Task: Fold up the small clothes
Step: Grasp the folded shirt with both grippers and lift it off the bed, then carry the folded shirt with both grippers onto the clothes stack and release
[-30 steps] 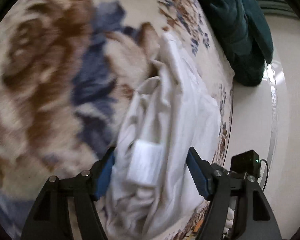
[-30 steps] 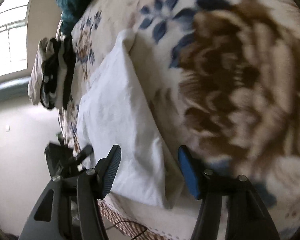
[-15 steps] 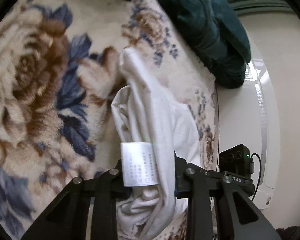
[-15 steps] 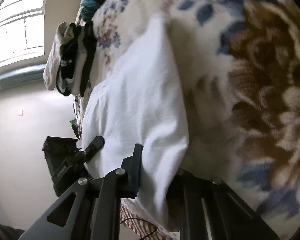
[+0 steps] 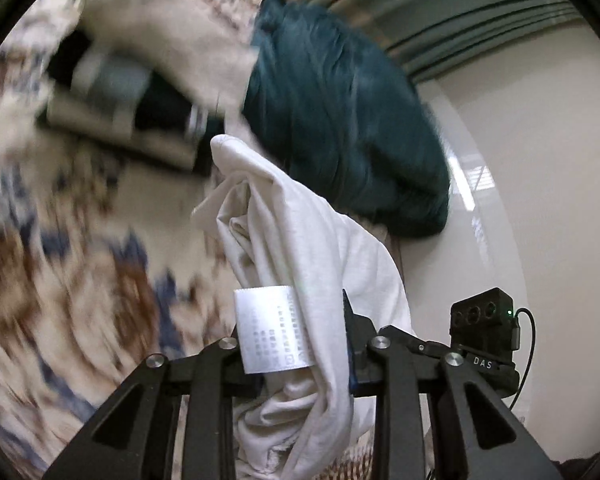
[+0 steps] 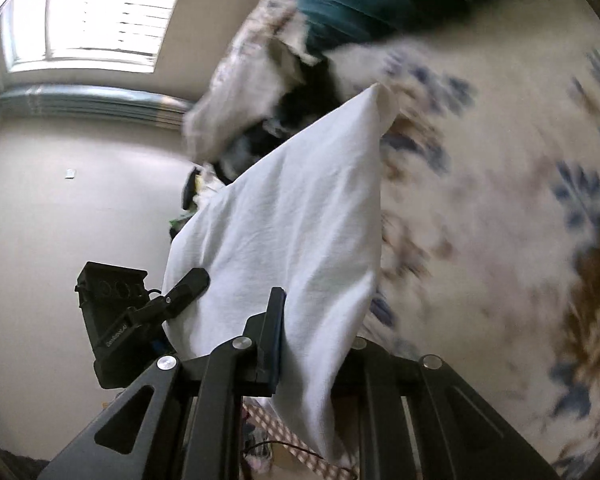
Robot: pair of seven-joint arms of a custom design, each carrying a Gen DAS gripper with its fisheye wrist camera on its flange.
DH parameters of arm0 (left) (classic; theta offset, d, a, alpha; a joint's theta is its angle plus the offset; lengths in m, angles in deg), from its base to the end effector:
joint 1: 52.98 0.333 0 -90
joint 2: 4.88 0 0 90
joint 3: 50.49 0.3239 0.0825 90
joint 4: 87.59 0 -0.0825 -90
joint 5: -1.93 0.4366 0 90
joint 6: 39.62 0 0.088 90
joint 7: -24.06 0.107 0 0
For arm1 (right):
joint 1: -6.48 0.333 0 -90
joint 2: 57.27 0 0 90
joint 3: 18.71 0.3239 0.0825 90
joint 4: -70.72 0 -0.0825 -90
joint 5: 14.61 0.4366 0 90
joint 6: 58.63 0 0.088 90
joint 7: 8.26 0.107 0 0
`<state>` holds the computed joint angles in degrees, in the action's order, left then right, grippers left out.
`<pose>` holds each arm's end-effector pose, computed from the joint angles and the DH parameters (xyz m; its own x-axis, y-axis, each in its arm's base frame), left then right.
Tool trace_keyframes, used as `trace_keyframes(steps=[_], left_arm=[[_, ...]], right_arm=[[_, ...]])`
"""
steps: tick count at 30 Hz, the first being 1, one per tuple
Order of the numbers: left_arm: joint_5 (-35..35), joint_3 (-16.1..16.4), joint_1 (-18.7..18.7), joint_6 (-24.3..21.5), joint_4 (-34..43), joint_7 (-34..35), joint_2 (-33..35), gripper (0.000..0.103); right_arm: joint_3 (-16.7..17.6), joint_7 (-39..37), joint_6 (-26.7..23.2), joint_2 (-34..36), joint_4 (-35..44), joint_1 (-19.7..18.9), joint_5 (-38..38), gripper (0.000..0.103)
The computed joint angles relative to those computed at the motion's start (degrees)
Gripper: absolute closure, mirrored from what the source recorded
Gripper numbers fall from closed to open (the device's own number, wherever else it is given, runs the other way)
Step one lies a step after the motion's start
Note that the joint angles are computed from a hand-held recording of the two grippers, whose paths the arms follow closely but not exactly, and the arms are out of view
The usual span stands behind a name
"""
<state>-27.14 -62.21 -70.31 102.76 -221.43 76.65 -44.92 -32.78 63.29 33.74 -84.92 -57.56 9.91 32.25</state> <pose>0.3733 -0.2329 0.6749 0.1390 -0.6915 0.7089 -0.8063 -0.4946 -0.3243 0.4498 -0.0228 0.5738 0.0832 -0.5920 -0.8017 -0.9960 -0.0221 -0.0871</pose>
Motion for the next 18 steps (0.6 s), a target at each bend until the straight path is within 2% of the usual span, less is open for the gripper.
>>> trace_keyframes(steps=[3, 8, 13, 18], left_arm=[[2.12, 4.87, 2.19, -1.98, 7.07, 6.46, 4.27, 0.078], [1.07, 11.40, 6.16, -5.97, 20.43, 19.38, 14.54, 0.078], [-1.55, 14.97, 10.74, -9.74, 32.37, 29.15, 27.19, 0.078], [-2.13, 14.12, 15.46, -10.93, 34.79, 33.04, 36.08, 0.077]], right_arm=[[2.80, 1.82, 4.27, 3.56, 5.83, 2.85, 4.21, 0.088], [8.56, 5.84, 14.82, 15.53, 20.56, 7.89, 9.87, 0.088], [14.95, 10.21, 24.33, 33.35, 39.74, 9.82, 11.00, 0.088], [19.88, 14.62, 28.03, 51.24, 55.83, 10.68, 6.15, 0.088]])
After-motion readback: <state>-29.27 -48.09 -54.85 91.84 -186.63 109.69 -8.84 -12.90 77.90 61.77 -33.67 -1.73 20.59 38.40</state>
